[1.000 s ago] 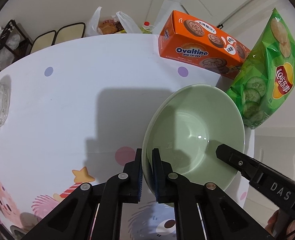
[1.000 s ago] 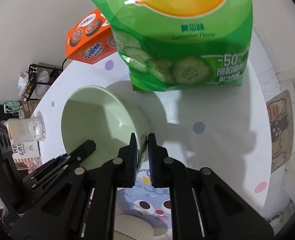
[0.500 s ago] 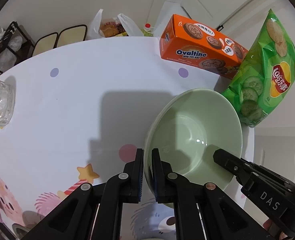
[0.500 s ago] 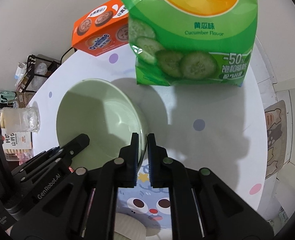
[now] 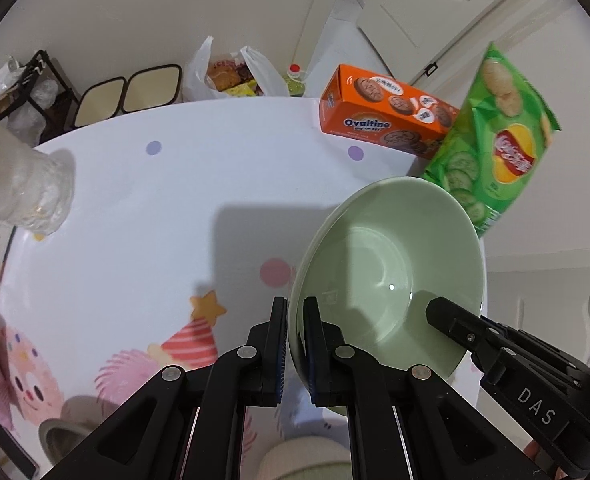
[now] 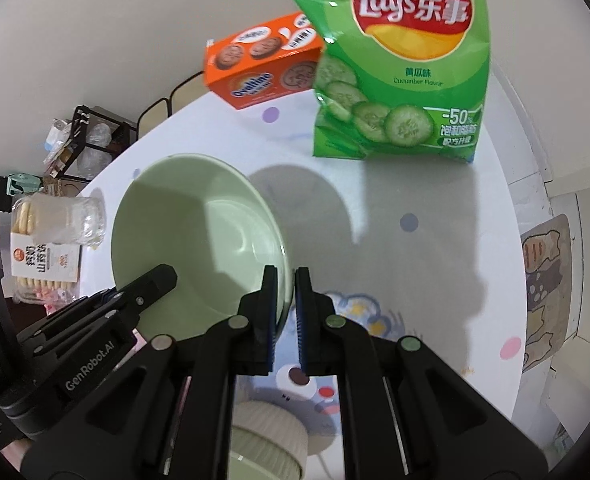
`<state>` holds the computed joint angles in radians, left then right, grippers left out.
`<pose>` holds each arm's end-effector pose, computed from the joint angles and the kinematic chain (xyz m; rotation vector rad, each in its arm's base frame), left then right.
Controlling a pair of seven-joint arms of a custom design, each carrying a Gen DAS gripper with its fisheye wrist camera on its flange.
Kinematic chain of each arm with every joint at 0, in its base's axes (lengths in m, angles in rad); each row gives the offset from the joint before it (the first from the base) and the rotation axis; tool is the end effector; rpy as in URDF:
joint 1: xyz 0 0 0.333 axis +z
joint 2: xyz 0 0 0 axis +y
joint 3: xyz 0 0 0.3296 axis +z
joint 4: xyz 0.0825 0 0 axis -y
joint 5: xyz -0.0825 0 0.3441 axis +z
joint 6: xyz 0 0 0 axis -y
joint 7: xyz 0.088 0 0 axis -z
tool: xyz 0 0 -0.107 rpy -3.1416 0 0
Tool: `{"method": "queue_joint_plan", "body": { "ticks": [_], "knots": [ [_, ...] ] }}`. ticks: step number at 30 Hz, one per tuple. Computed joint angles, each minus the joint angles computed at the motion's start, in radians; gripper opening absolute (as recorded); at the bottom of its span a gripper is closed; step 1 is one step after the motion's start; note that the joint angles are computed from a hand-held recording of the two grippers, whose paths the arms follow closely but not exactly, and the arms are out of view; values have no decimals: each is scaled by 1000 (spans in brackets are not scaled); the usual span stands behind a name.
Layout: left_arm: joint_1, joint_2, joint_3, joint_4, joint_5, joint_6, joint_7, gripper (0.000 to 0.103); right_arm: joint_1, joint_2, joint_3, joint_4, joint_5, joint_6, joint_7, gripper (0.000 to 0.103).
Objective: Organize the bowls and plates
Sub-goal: 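Carry the second green bowl with both grippers and lower it onto the first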
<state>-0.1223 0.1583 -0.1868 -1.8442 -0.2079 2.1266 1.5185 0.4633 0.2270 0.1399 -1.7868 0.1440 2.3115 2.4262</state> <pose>0.5525 -0.1800 0.4838 1.9647 -2.2926 0.3394 0.5097 0.3460 0.4876 -1.6312 2.3115 0.1908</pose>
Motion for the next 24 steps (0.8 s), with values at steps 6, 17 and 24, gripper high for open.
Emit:
{"method": "queue_joint_plan", "body": {
  "ticks": [6, 17, 24],
  "knots": [
    [9, -108, 7, -82, -34, -9, 33, 7, 33, -56, 9, -7, -56, -22, 61, 10],
    [3, -325, 40, -266, -74, -22, 105, 8, 94, -174, 57, -80, -129, -40, 176, 10],
    [-9, -470, 63, -403, -87, -42, 142, 8, 132, -234, 92, -134, -145, -56, 240, 10]
  ]
}}
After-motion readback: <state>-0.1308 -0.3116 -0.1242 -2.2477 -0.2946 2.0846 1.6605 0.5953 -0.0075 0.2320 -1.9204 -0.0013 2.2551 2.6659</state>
